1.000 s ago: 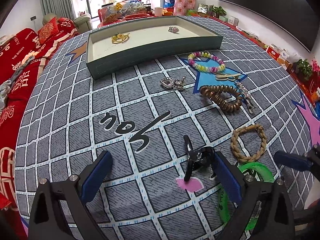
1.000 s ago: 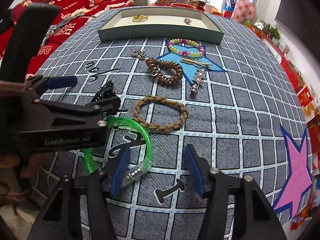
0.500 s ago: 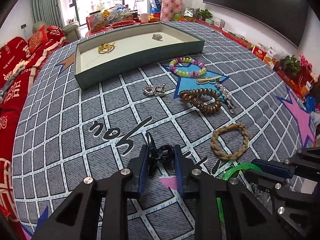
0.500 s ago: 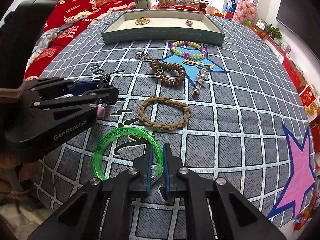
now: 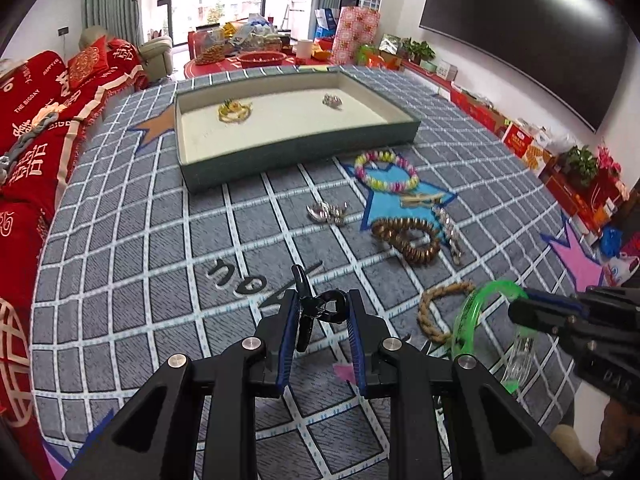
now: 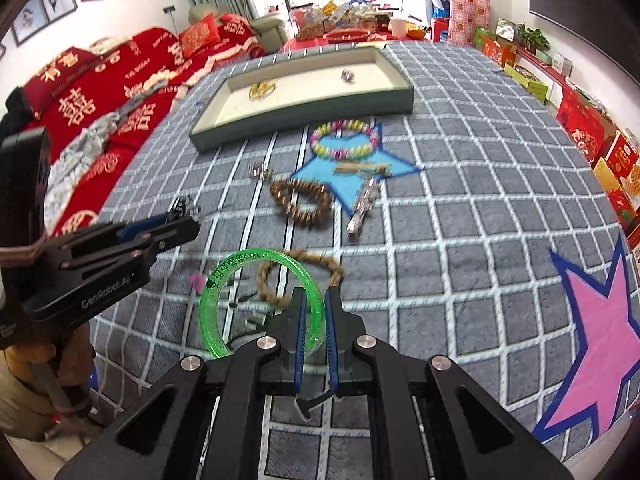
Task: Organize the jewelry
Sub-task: 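Carry both items into the tray and open both grippers to release them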
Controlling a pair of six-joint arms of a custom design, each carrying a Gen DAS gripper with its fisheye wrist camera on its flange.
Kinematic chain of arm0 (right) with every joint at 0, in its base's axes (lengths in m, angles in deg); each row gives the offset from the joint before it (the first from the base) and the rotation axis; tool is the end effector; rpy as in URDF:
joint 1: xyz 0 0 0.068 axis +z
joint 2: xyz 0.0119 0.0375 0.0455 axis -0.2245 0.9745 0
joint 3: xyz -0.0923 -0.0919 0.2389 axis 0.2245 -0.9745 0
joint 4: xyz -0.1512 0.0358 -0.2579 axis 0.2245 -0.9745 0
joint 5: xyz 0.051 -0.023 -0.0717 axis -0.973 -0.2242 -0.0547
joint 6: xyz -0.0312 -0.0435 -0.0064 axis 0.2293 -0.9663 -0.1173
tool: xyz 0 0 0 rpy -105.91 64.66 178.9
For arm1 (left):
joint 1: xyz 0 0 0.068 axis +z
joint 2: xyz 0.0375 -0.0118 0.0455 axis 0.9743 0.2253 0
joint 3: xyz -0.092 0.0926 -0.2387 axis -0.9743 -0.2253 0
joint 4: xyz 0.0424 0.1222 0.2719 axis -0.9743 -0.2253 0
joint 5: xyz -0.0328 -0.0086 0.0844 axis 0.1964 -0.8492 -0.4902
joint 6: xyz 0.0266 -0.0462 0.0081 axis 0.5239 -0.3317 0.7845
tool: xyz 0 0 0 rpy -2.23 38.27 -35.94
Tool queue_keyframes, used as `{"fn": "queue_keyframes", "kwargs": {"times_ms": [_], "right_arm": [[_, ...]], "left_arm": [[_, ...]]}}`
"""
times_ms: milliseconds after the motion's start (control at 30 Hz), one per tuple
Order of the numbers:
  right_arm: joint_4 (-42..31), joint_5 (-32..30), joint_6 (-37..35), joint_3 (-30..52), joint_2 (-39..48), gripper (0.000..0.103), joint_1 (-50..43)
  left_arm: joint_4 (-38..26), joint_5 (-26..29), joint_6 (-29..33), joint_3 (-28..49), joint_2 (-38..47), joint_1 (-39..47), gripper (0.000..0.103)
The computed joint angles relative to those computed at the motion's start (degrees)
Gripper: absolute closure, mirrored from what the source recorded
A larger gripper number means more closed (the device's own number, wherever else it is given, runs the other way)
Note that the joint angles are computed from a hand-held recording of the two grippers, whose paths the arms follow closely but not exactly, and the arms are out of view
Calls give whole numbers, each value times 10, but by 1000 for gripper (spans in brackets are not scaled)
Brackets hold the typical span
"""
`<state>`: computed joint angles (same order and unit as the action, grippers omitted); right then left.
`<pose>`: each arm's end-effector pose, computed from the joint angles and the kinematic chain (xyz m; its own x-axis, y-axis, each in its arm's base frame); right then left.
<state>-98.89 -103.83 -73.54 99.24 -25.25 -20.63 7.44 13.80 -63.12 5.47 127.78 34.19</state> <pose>0.1615 -0.0091 0.2195 -0.8442 -0.0697 -0.5314 -0.2105 0.9550 0.2090 0.1895 -0.1652 0.2063 -0.7963 0.1078 -0.5952 0.2257 0.9659 -0.1270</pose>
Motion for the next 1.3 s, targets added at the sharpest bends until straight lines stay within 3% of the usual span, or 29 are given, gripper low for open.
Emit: {"fn": "queue_keyframes", "kwargs": {"times_ms": [233,500,767,1000,1300], "right_arm": [[41,-31,-2,76,86,93,-33],[106,-42,25,200,236,93,-18],[137,-30,58,370,426,93,24],[123,4,71,517,585,93,57],[99,35,75,602,732,93,88]], "left_arm": [[-8,2,17,36,-4,35,66],[-3,20,56,115,52,112,66],[15,63,93,232,173,190,66],[3,100,123,349,314,227,66],[-19,110,136,423,440,238,66]]}}
